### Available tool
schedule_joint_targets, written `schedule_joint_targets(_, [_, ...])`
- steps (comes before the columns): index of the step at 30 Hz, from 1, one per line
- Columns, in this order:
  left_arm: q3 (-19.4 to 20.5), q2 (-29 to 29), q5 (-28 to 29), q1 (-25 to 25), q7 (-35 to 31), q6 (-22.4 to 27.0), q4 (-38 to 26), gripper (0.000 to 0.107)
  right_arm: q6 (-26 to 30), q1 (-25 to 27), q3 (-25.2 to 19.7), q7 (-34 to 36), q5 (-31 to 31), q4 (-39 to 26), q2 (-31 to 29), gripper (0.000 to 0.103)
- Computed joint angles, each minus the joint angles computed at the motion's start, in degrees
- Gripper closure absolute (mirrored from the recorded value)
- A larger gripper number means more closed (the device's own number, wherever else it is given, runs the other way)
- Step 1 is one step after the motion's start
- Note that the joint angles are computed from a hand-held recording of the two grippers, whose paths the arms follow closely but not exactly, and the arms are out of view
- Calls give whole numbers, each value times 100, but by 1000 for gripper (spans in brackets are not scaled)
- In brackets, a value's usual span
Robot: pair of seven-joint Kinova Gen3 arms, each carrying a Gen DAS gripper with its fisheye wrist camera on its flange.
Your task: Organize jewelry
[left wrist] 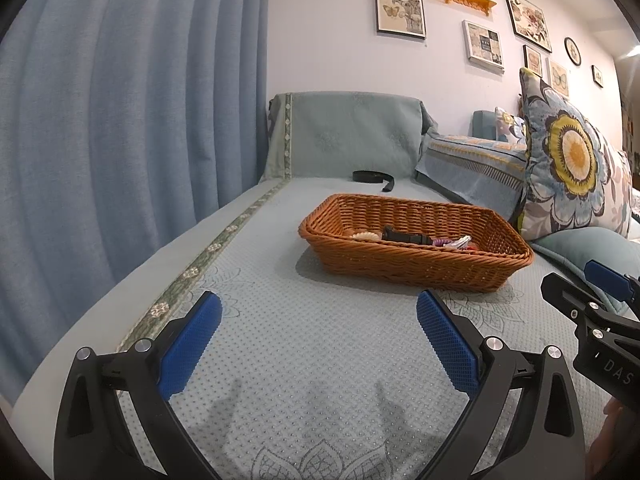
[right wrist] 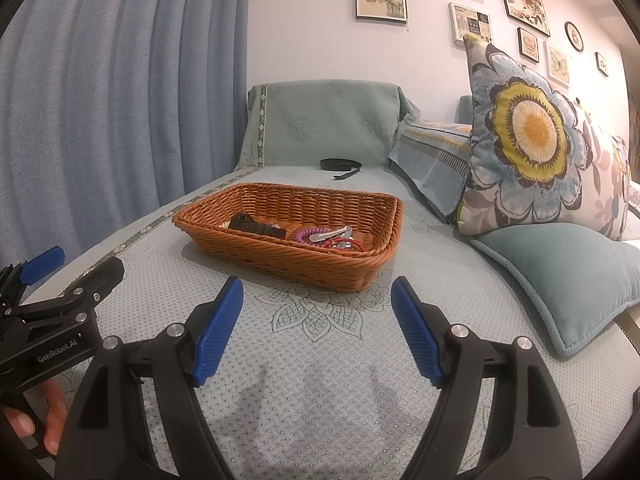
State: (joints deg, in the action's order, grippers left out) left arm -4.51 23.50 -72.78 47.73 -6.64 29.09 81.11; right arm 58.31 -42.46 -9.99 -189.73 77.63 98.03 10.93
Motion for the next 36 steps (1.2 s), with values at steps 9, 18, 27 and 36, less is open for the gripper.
schedule_joint_targets(9, [-5, 2, 46, 2, -34, 10, -11, 12, -2, 1, 1, 8, -6, -7, 1, 30])
schedule_joint_targets(18, [2, -3, 40, -2, -32, 15, -4, 12, -2, -1, 8, 13, -10, -14, 12, 29])
schedule_joint_targets(27, [9, -6, 71, -12, -82, 17, -4, 12, -2, -3, 9, 10, -8, -14, 14, 28])
schedule_joint_targets(36, [3, -6, 131, -23, -141, 11, -11, 12, -5, -2, 10, 12, -5, -9, 13, 28])
